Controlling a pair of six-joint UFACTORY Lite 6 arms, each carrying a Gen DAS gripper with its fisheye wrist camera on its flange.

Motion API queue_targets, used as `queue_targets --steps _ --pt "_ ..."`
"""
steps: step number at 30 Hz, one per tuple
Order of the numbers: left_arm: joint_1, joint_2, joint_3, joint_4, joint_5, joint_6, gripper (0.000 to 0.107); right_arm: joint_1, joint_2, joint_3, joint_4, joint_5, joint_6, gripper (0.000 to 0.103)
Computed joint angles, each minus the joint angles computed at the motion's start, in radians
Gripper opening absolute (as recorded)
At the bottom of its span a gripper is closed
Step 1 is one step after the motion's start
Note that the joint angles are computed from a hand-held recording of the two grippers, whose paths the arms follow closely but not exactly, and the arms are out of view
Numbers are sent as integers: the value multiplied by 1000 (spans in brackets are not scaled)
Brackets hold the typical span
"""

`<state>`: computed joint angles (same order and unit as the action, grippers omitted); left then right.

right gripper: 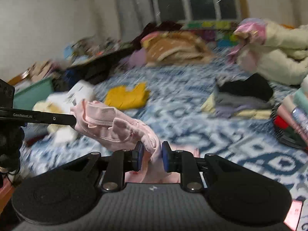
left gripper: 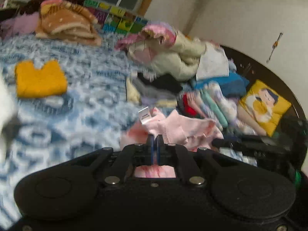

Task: Fold clothes

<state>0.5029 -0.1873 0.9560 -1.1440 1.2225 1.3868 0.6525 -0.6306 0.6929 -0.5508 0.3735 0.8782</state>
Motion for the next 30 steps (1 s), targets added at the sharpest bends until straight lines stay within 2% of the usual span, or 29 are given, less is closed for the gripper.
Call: queue_targets --steps 2,3,4,5,6,10,14,16,17,18,19,21,24,25,26,27,28,30 --pt "49 -52 -97 67 -6 10 3 69 6 -33 -4 43 7 23" --pt "68 -65 -136 92 -22 3 21 104 15 -52 -22 64 34 23" --pt "84 -76 -169 115 -46 -13 57 132 22 -73 -42 76 66 23" --pt "103 -87 -197 130 -67 -32 73 157 29 -94 -58 84 97 23" --pt "128 -91 -215 133 -73 -47 82 187 38 -106 -92 94 150 23" --pt "190 -31 -197 140 -50 -78 82 287 71 -134 -225 130 366 23" --pt "122 -6 -201 136 -93 -96 82 365 88 -147 -347 198 529 25" --pt "61 -24 -234 130 -137 -73 82 407 98 -163 -422 245 603 46" --pt "0 -35 -253 123 -187 -70 82 445 112 -168 -470 290 642 71" --pt "-54 -44 -272 118 -238 -64 82 489 133 -171 -514 343 675 85" --pt "-112 -53 -294 115 -304 -60 81 520 155 -173 -538 380 677 86" --pt "-226 -66 -338 101 -438 -38 80 561 212 -169 -561 434 651 85" --pt "-315 -50 -366 65 -547 -22 62 583 313 -158 -621 473 634 83" --pt "-328 -39 -367 52 -565 -19 54 583 349 -155 -654 478 632 81" --pt "-332 -25 -363 39 -575 -16 47 579 385 -151 -690 481 634 75" --pt "-333 -16 -359 33 -578 -20 34 569 418 -145 -721 476 638 65" --pt "-331 -11 -355 32 -577 -28 27 558 449 -136 -751 468 642 60" --pt "-297 11 -337 26 -527 -36 14 527 498 -120 -806 438 654 35"
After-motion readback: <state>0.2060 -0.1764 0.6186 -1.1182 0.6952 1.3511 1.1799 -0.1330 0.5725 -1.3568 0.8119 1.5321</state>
